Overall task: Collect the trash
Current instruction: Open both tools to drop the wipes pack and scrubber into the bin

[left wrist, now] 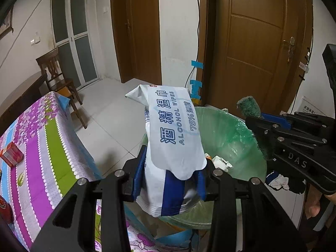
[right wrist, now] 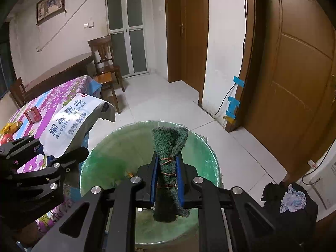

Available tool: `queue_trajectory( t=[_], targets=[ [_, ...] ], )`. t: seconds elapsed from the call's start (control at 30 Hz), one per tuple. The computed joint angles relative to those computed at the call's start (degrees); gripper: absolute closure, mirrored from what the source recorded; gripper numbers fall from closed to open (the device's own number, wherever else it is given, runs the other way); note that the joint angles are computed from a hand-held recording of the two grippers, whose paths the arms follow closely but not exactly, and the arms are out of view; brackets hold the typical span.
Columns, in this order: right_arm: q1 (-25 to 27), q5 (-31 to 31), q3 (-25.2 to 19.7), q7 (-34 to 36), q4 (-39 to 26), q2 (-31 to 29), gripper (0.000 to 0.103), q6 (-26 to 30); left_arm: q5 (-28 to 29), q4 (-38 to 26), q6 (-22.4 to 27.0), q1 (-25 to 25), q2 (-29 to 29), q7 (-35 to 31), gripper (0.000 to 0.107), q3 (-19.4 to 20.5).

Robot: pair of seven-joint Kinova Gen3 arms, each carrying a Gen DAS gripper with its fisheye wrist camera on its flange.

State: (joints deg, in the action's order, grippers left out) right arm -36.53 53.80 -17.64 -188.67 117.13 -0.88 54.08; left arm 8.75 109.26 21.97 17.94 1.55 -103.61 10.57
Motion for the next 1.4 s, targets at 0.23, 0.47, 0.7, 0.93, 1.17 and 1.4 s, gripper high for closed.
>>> queue_trajectory(
  t=[0.23,0.47,0.7,0.93,1.17,1.4],
  targets=[
    [0.37,-0.19,0.1,0.62,-0.29,0.03,0.088,-0.38,-1.74,-0.35,-0.06,0.5,0.19,2.06,0.069,0.1],
    [-0.11,0.36,0.11,-0.51,0.18,0.54,0.088,-0.66,-1.85,-0.37,0.04,0.46,0.26,2.14,0.069,0.09],
    [-0.32,0.61,0.38,-0.97,0.4,0.7,0.088,-0.94,-3.77,-0.72,0.2,1.02,0.56,4.3,0.069,0.22],
    [-0.54,0.73,0.51,-1.27,0.37,0.93,0.088,-0.82,-3.53,-1.01,0.47,0.98,0.81,4.28,0.069,0.26],
    [-0.54,0.69,0.66,-1.39,0.64,1.14,0.088,-1.34,-4.19,-1.15,0.75,1.09,1.11,4.89,0.067,0.23],
    [-0.41,0.67,0.82,-1.37,0.86,1.08,0.088,-1.65,-4.83,-1.64,1.23,1.13,1.63,5.59,0.067,0.13]
  ],
)
